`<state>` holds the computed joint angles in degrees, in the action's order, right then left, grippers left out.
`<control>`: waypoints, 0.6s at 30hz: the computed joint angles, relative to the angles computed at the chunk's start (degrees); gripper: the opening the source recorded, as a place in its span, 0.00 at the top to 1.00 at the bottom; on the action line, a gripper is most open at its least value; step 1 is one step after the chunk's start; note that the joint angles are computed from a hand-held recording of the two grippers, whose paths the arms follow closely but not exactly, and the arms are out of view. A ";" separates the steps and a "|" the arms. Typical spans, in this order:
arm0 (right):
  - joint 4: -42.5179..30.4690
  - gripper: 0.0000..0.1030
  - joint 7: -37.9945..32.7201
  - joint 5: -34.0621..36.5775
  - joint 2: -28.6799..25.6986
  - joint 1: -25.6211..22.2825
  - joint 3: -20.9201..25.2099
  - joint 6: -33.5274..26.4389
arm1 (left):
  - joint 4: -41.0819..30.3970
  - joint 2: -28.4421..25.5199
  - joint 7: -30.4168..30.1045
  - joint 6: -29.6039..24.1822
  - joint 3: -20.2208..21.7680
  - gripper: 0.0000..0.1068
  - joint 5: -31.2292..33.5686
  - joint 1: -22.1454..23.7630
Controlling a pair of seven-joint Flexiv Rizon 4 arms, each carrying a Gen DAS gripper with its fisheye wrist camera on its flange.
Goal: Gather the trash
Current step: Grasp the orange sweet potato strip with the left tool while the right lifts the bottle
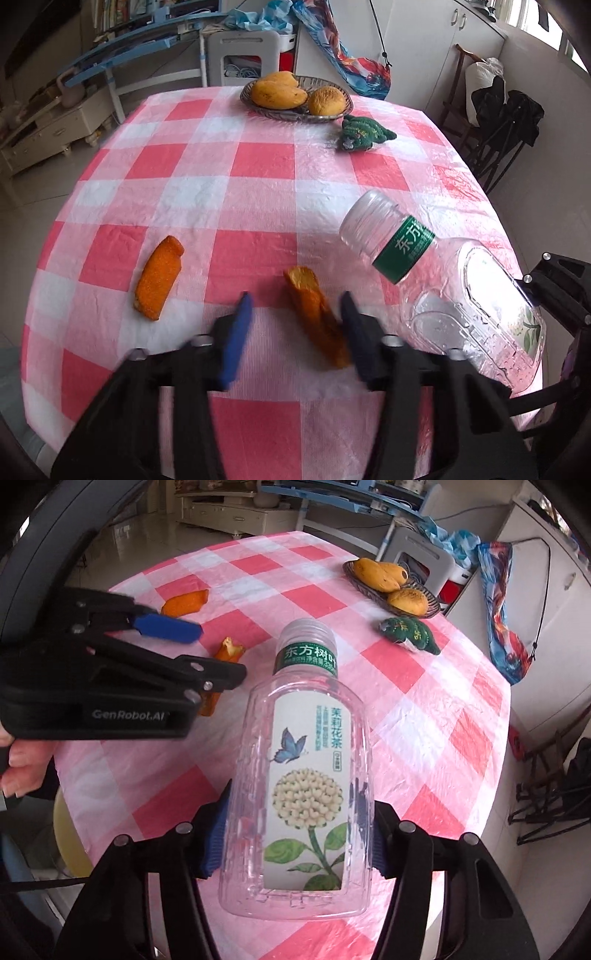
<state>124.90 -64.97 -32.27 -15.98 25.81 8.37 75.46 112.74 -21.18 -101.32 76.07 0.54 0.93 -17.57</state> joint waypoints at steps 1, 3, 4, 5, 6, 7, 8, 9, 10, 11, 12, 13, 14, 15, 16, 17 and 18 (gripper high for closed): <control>0.00 0.45 0.12 0.60 -0.05 -0.11 0.25 0.23 | 0.29 0.20 0.02 0.24 0.22 0.83 0.30 0.02; -0.04 0.46 -0.43 2.17 -0.06 -0.45 1.07 0.53 | 2.03 0.86 2.70 1.17 -2.19 0.85 -2.37 2.34; 0.13 0.46 -0.34 2.46 0.07 -0.34 1.13 0.70 | 3.09 1.28 3.81 1.93 -3.22 0.85 -3.90 3.36; 0.47 0.46 0.05 2.36 0.31 -0.06 1.00 0.91 | 3.92 1.61 4.49 2.67 -3.69 0.85 -4.93 3.89; 0.90 0.46 0.63 2.01 0.62 0.28 0.78 1.19 | 4.43 1.86 4.86 3.19 -3.77 0.85 -5.49 3.99; 1.49 0.46 1.70 1.13 1.00 0.81 0.28 1.83 | 5.29 2.39 5.41 4.07 -4.00 0.86 -6.17 4.30; 2.05 0.46 2.79 0.05 1.38 1.29 -0.23 2.53 | 6.11 2.94 5.88 5.04 -4.18 0.86 -6.76 4.53; 2.64 0.46 4.24 -1.59 1.78 1.94 -0.97 3.23 | 6.78 3.47 6.07 5.88 -4.10 0.86 -7.09 4.51; 3.27 0.46 6.21 -3.91 2.19 2.70 -2.05 3.91 | 7.54 4.08 6.29 6.75 -4.03 0.86 -7.37 4.53; 3.89 0.46 8.40 -6.53 2.59 3.36 -3.13 4.62 | 8.17 4.60 6.47 7.43 -3.99 0.86 -7.66 4.55; 4.47 0.46 10.86 -9.43 3.00 3.95 -4.16 5.41 | 8.76 5.08 6.76 7.99 -4.09 0.86 -8.04 4.66; 4.94 0.46 13.15 -12.05 3.30 4.20 -4.92 6.20 | 9.61 5.81 7.08 8.67 -4.12 0.86 -8.30 4.77; 5.33 0.46 15.52 -14.71 3.58 4.32 -5.60 7.13 | 9.97 6.27 7.08 8.95 -3.78 0.86 -8.19 4.53; 5.67 0.46 17.96 -17.46 3.85 4.33 -6.27 8.14 | 10.59 6.96 7.08 9.42 -3.35 0.86 -7.85 4.28; 5.90 0.46 20.24 -20.08 4.06 4.20 -6.79 9.03 | 10.96 7.44 7.12 9.66 -3.06 0.86 -7.62 4.14; 6.10 0.46 22.81 -23.18 4.26 4.11 -7.51 10.12 | 11.37 8.00 6.99 9.86 -2.65 0.86 -7.22 3.88; 6.24 0.46 25.65 -26.68 4.47 3.99 -8.38 11.37 | 11.84 8.63 6.82 10.06 -2.20 0.86 -6.69 3.62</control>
<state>131.14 -39.32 -58.95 -11.51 29.81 -0.01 86.83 124.58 -12.55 -94.50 86.13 -1.65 -5.76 -13.95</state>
